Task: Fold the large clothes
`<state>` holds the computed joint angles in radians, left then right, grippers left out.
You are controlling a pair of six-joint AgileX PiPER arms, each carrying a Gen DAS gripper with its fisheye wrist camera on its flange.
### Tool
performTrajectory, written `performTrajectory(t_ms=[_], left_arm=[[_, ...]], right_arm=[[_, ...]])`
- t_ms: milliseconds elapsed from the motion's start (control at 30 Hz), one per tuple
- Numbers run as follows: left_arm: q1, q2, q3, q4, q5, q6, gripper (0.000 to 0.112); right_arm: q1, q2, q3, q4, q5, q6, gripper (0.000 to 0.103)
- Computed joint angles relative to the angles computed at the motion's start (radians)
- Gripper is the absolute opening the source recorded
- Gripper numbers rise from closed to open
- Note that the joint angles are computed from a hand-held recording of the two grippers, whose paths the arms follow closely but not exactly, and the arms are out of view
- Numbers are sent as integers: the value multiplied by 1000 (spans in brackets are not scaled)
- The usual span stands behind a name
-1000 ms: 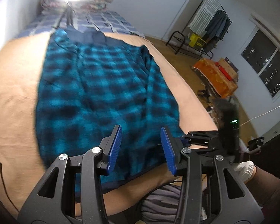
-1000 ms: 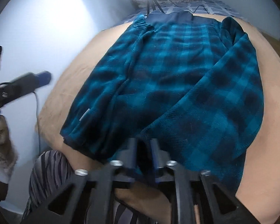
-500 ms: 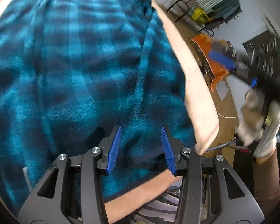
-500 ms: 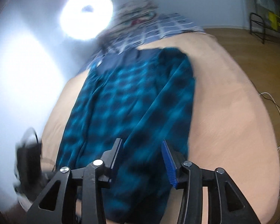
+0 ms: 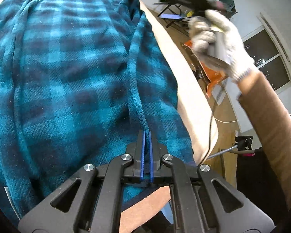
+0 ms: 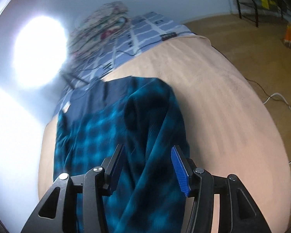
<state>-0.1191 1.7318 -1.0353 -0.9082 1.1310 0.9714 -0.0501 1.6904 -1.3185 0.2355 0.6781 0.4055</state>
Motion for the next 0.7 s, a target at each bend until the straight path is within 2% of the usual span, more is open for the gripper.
performTrajectory(t_ms=[167, 267, 333, 400, 567, 700], left_arm=[[-17, -17, 5, -14, 3, 14, 1], [-35, -27, 12, -9, -12, 19, 1], [-40, -24, 8, -8, -8, 20, 1], [-49, -31, 7, -2, -15, 26, 1], [-57, -51, 9, -6, -2, 53, 0], [-48, -77, 26, -7, 11, 70, 0]], right_arm=[[-35, 159, -107, -53, 0, 52, 47], [-62, 221, -135, -21, -21, 38, 42], [-83, 254, -151, 42, -26, -20, 13], [-84, 260, -159, 32, -24, -21, 2], [-26, 166, -164, -166, 5, 123, 0], [63, 138, -266, -305, 96, 166, 0]])
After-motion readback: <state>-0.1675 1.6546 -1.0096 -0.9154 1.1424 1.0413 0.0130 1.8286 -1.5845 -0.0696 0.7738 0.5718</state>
